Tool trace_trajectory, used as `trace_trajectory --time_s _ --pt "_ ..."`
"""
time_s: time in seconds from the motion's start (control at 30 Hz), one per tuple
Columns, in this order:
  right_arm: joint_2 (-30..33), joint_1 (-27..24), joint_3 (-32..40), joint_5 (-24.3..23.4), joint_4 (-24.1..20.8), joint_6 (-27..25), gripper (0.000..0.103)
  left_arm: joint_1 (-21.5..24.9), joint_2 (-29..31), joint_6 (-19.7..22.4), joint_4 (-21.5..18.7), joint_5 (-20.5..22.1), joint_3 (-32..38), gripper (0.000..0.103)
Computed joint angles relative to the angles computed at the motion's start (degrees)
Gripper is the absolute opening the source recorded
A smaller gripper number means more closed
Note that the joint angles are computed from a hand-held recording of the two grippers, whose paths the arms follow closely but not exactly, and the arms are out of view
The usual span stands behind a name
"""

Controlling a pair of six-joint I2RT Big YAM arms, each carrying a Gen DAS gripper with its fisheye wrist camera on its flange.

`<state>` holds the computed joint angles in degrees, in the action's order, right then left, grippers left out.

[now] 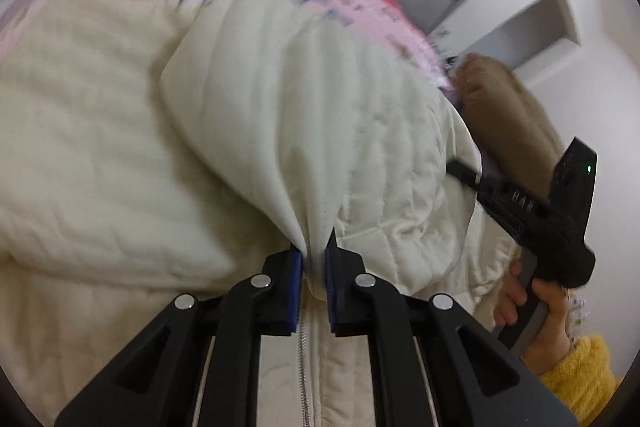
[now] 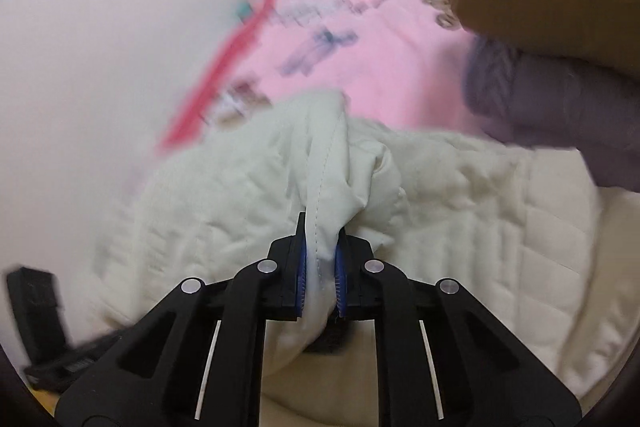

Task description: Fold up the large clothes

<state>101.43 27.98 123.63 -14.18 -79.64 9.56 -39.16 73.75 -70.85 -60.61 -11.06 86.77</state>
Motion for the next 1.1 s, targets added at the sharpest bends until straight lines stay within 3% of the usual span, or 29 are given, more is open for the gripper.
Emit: trace_trajectory --time_s 0.1,0.2,0.27,0.3,0.33,0.4,0.43,0.5,0.57,0.63,0.73,0.8,0.83,0.9,1.0,1.1 --pt "-1.4 0.2 -5.7 0.0 2.5 1.4 0.012 0.1 0.7 -2.1 -0.1 0.6 -1.9 0.010" --pt "-2.1 1.6 -7.3 4.2 4.2 1.9 0.022 -0.3 2.2 2.4 -2.6 -0.2 0.2 0.010" --pt "-2.9 2.4 -7.9 6.9 5.6 2.9 0.034 -0.3 3.0 4.5 -4.8 -0.7 2.5 0.014" --pt "-4.0 2.2 -8.8 7.1 7.1 3.3 0.035 -0.5 3.5 4.9 -5.9 -1.2 4.0 0.019" --pt "-5.1 2.0 -9.8 7.0 8.4 4.1 0.037 -0.8 3.4 5.3 -7.8 -2.7 5.5 0.026" --pt "-4.6 1.7 -7.8 8.6 10.1 5.5 0.043 -1.2 3.3 6.9 -10.4 -5.8 7.7 0.028" --pt "-4.9 1.6 -7.1 10.8 10.6 5.4 0.052 -1.5 3.5 8.5 -11.9 -7.7 9.2 0.029" --pt "-7.6 2.2 -7.7 18.0 13.3 2.8 0.062 -1.6 4.5 11.2 -14.9 -11.2 12.1 0.029" --pt "-7.4 3.0 -6.1 21.4 16.3 -1.2 0.068 -1.2 4.0 15.5 -15.7 -14.4 13.4 0.030" --pt "-5.9 2.9 -3.1 17.6 16.2 -4.6 0.065 -0.4 4.2 20.0 -15.7 -17.5 14.8 0.030" --pt "0.0 3.3 5.4 7.8 11.1 -9.9 0.061 0.9 5.2 27.0 -15.6 -19.9 17.1 0.030" --pt "3.7 4.2 10.3 6.8 7.2 -12.5 0.061 2.9 5.3 30.4 -13.2 -17.0 17.6 0.032" --pt "5.4 4.8 12.5 6.9 5.1 -14.1 0.061 4.6 5.6 32.0 -10.9 -13.3 17.5 0.040" --pt "7.9 5.7 15.0 7.6 2.4 -16.5 0.062 8.1 6.4 34.9 -7.5 -5.3 16.8 0.046" --pt "5.0 5.9 8.5 7.6 4.2 -18.1 0.073 10.8 8.9 34.5 -9.2 1.3 16.6 0.046" --pt "1.8 4.8 2.2 5.0 5.8 -19.7 0.075 11.3 6.9 31.8 -7.1 4.2 11.7 0.046"
